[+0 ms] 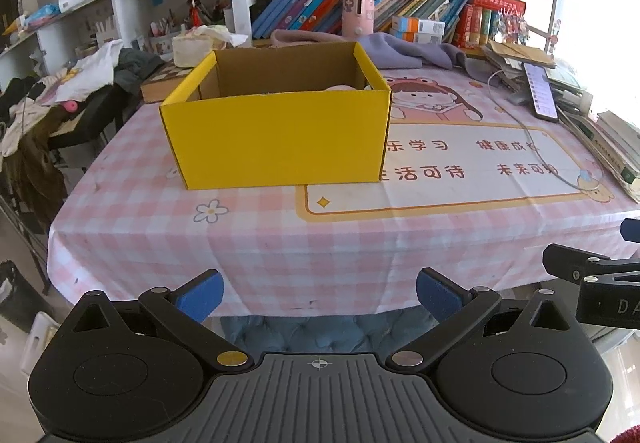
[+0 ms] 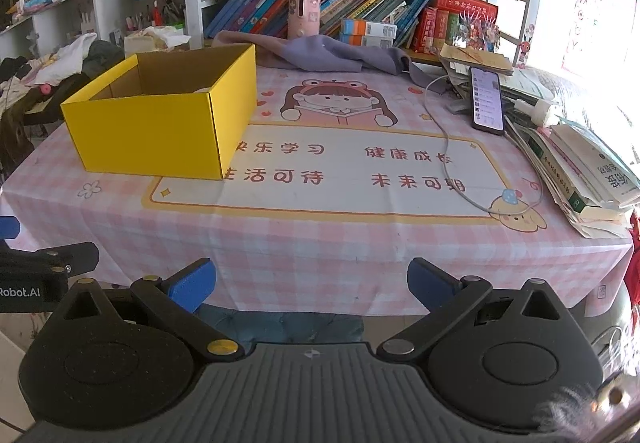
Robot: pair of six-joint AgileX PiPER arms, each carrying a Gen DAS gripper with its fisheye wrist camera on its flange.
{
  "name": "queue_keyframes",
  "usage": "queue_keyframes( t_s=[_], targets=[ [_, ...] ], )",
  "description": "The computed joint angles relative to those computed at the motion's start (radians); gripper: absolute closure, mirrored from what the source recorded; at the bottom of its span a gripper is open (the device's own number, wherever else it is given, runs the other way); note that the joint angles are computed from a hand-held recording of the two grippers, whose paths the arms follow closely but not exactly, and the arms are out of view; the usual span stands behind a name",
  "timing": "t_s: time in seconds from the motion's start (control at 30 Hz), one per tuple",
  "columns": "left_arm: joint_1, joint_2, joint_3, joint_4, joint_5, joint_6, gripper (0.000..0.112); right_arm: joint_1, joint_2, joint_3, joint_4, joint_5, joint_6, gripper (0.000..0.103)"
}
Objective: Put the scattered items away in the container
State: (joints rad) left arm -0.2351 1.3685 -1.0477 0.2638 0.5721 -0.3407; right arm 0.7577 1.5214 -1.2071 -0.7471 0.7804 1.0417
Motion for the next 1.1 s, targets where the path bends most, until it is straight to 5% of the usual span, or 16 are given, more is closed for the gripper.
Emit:
queue_keyframes(
  t_s=[1.1],
  targets=[
    [-0.025,-0.009,0.004,-0.004,0.026,-0.007,0.009,0.012,-0.015,0.017,0.007,0.003,0.007,0.000]
  ],
)
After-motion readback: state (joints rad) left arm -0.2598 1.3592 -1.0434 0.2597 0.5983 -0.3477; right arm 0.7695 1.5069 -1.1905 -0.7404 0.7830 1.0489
